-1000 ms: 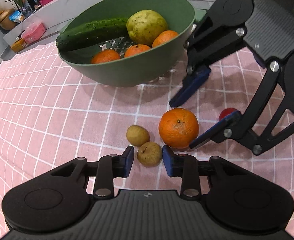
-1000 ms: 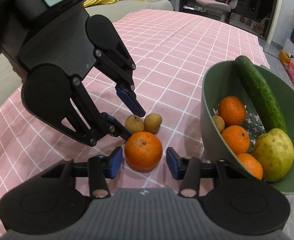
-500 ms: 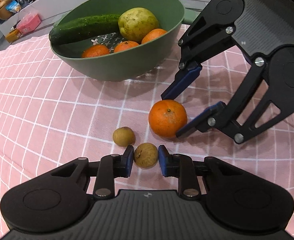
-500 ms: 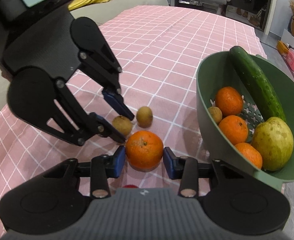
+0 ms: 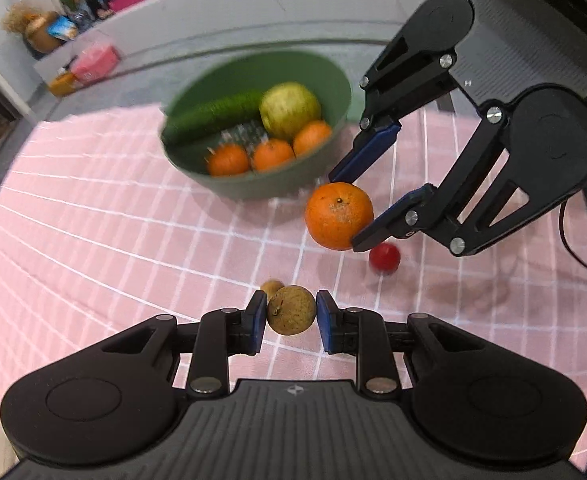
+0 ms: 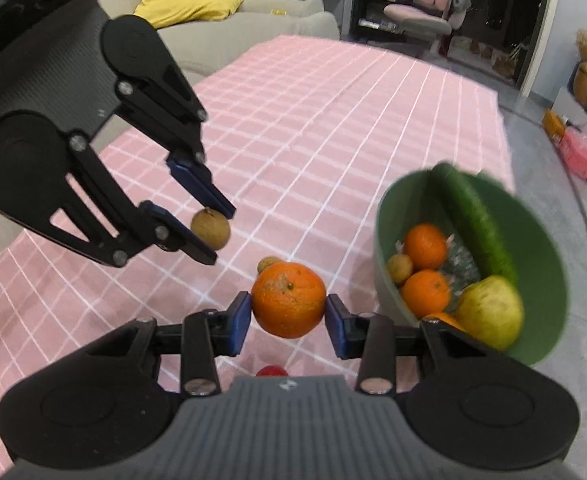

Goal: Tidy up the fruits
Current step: 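Grasp an orange with the right tool while the left tool grasps a kiwi, then lower the orange and kiwi into the green colander and open both tools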

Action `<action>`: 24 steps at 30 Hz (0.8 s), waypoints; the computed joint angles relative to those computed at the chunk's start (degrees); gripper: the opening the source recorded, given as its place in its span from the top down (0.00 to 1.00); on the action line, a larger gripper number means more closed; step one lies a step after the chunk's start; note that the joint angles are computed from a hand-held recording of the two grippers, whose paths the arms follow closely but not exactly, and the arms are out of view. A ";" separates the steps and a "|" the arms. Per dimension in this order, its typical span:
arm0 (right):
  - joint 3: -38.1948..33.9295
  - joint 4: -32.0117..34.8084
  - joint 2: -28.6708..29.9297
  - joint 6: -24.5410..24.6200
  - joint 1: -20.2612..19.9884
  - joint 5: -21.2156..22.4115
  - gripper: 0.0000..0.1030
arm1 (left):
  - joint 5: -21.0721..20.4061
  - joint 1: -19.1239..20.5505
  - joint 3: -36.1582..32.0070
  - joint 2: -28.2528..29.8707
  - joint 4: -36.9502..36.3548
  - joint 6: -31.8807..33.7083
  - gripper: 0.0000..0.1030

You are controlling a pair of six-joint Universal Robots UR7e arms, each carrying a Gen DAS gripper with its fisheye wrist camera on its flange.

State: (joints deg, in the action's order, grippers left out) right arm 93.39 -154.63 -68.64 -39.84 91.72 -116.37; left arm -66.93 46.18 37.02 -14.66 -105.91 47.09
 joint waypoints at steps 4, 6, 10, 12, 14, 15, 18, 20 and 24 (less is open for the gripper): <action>-0.27 0.66 -2.07 0.47 2.30 -1.16 0.64 | 1.99 -2.20 4.53 -3.49 -4.97 -4.06 0.71; -0.37 0.97 -3.18 0.52 3.55 -2.17 0.64 | 4.01 -3.57 8.09 -5.45 -9.24 -6.80 0.71; -0.53 2.31 -5.78 1.63 5.60 -3.82 0.64 | 6.44 -5.81 14.40 -8.79 -16.11 -12.67 0.71; -0.43 2.89 -7.12 2.08 6.49 -4.73 0.64 | 7.57 -6.86 16.90 -10.16 -18.47 -16.15 0.71; -0.30 3.21 -8.30 2.32 7.41 -5.74 0.64 | 8.36 -7.93 19.29 -11.52 -20.39 -20.53 0.71; -0.05 3.14 -8.84 2.37 7.70 -6.10 0.64 | 8.72 -8.29 19.87 -11.99 -20.97 -22.47 0.71; 0.19 3.19 -10.39 2.93 8.62 -7.13 0.64 | 9.24 -9.32 21.28 -13.02 -22.03 -30.79 0.71; 0.32 3.22 -11.38 3.61 8.85 -7.27 0.64 | 9.79 -10.01 22.12 -13.36 -22.49 -35.35 0.71; 0.73 3.37 -13.15 5.14 8.77 -7.25 0.64 | 9.81 -10.94 23.35 -14.07 -21.71 -43.22 0.71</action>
State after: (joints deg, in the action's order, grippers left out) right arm 94.12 -151.25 -81.79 -34.70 100.49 -123.62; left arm -57.12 35.24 60.37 -28.73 -127.62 3.87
